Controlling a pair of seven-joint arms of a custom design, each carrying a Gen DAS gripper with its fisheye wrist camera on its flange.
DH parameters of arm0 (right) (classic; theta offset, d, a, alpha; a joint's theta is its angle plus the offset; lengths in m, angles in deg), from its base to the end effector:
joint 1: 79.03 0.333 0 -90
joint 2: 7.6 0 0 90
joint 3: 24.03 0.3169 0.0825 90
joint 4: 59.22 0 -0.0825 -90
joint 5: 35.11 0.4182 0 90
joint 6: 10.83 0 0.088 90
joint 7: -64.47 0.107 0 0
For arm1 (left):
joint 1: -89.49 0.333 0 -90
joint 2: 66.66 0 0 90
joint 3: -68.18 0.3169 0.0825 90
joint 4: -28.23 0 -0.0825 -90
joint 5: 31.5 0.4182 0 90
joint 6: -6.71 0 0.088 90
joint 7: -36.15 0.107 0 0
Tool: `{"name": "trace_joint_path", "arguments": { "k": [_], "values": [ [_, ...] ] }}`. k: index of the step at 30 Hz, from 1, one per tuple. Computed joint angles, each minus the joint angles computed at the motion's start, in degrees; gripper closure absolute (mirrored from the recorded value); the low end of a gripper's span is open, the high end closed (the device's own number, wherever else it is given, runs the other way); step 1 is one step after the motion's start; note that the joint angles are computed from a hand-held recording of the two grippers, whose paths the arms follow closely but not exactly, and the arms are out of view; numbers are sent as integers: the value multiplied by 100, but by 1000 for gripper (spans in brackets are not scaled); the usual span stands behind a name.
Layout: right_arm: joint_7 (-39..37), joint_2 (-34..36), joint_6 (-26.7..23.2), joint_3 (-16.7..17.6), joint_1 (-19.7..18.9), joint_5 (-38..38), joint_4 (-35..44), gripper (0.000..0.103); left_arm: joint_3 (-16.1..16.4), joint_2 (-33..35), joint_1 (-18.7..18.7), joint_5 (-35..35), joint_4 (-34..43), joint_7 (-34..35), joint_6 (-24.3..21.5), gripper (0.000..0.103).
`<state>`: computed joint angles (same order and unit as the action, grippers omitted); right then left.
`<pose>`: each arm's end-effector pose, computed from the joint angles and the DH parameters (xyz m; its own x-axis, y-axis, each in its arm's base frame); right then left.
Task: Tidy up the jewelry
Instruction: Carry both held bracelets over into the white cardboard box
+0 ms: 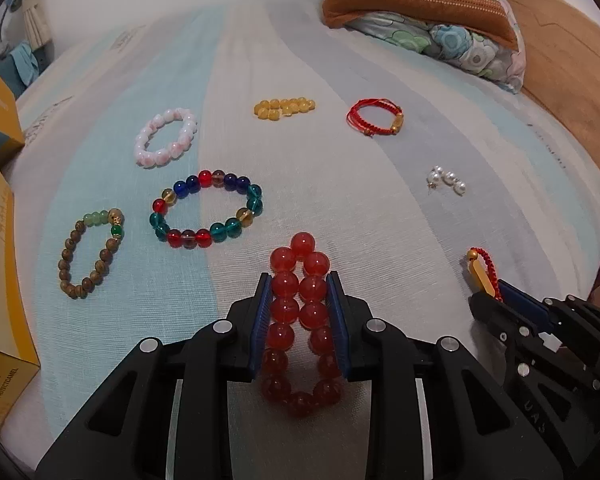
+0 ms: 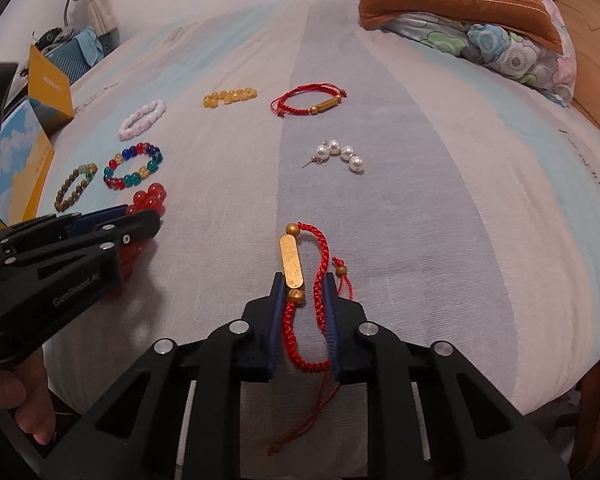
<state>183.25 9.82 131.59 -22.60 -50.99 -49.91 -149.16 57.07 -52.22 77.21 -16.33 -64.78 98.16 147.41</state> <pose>0.6368 0.3585 0.5275 0.1819 -0.9816 -0.0579 -0.7946 -0.1120 -0.5968 0.6607 -0.2707 0.5344 -0.0761 -0.9945 0.0717 -0.8226 0.0220 -0.5682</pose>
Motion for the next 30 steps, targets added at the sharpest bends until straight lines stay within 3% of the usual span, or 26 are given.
{"name": "trace_joint_path", "arguments": {
  "k": [17, 19, 30],
  "values": [
    [92, -129, 303, 17, -53, 31, -156, 90, -12, -203, 37, -125, -125, 56, 120, 76],
    [83, -147, 319, 18, -57, 51, -163, 90, -24, -291, 65, -190, -186, 84, 144, 89],
    [272, -292, 250, 10, -19, -194, -148, 90, -42, -615, 117, -338, -355, 73, 36, 90]
  ]
}}
